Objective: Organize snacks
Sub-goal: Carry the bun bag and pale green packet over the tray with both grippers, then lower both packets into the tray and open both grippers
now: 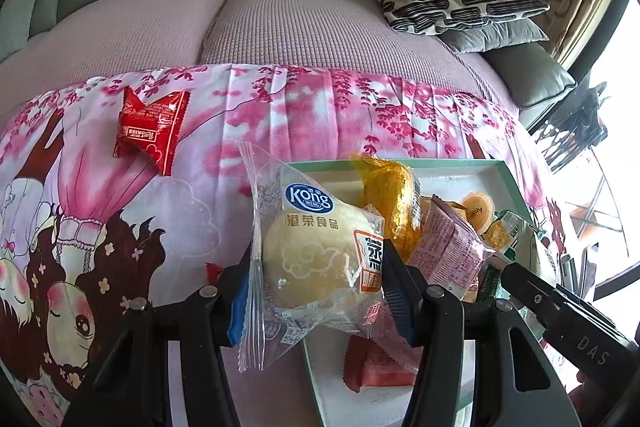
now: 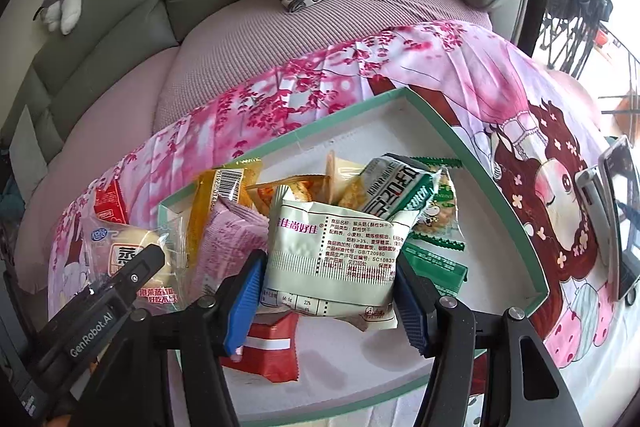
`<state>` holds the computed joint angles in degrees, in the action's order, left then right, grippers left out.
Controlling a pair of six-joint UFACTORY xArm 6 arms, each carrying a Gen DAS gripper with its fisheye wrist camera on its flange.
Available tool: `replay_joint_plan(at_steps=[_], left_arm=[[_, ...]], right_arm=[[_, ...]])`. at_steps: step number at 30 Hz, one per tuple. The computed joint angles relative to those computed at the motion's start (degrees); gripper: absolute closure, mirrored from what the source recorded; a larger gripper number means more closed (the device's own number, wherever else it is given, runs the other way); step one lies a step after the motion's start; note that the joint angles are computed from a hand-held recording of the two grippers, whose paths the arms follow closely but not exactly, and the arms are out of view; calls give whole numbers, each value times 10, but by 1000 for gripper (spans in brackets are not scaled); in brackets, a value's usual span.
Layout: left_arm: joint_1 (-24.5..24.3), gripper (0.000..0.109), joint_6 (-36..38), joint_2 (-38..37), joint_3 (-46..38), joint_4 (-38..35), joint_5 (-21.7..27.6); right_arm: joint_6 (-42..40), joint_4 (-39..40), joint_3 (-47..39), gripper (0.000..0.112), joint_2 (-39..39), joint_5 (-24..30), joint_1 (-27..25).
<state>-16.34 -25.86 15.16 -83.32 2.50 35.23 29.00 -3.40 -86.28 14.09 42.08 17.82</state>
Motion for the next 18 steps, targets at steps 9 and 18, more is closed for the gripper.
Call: replay_joint_plan(at_steps=[9,18], left_arm=[[-12,50,25,14,-10,-18,-5],[-21,50,34,31,-22,-29,-1]], right_arm=[[2,7,6,48,-3,2,-10],[7,4,6,47,-2,5,-14]])
